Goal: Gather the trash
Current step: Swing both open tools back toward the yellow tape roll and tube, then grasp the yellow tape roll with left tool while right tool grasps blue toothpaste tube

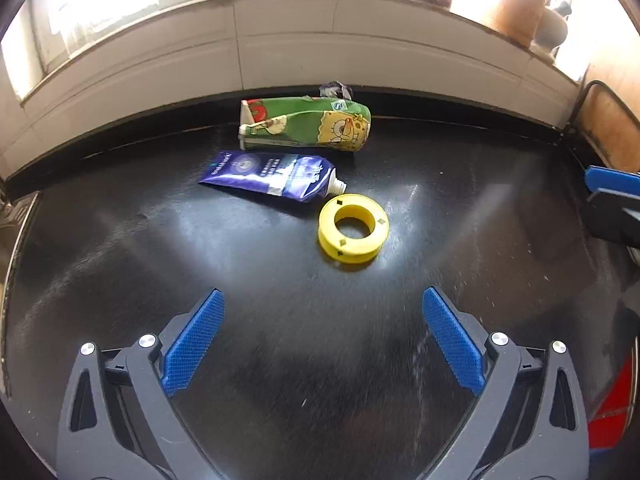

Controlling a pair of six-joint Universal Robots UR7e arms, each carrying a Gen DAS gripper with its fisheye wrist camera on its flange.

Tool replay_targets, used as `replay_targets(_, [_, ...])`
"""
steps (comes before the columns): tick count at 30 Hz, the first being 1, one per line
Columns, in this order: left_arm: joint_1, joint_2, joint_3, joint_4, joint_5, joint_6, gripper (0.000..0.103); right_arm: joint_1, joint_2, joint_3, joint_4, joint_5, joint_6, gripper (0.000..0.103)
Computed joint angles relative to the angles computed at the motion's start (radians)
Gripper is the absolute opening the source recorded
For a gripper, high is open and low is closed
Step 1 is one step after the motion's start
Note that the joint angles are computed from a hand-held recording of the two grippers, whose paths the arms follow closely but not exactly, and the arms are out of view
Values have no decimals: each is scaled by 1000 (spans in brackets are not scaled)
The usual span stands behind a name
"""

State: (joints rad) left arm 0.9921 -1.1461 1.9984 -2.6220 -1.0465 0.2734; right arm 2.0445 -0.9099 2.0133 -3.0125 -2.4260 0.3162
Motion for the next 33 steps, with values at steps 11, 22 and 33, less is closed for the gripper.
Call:
replay_targets(11, [8,225,-113,-67,28,8,85,-146,-36,-7,47,86,-130,90])
replay_targets(22, [61,192,-112,-131,63,96,55,-230,117,-176,84,220,-379,90])
replay_targets(33, [146,82,-120,-61,165,13,55,-204,392,-502,153,227,-650,86])
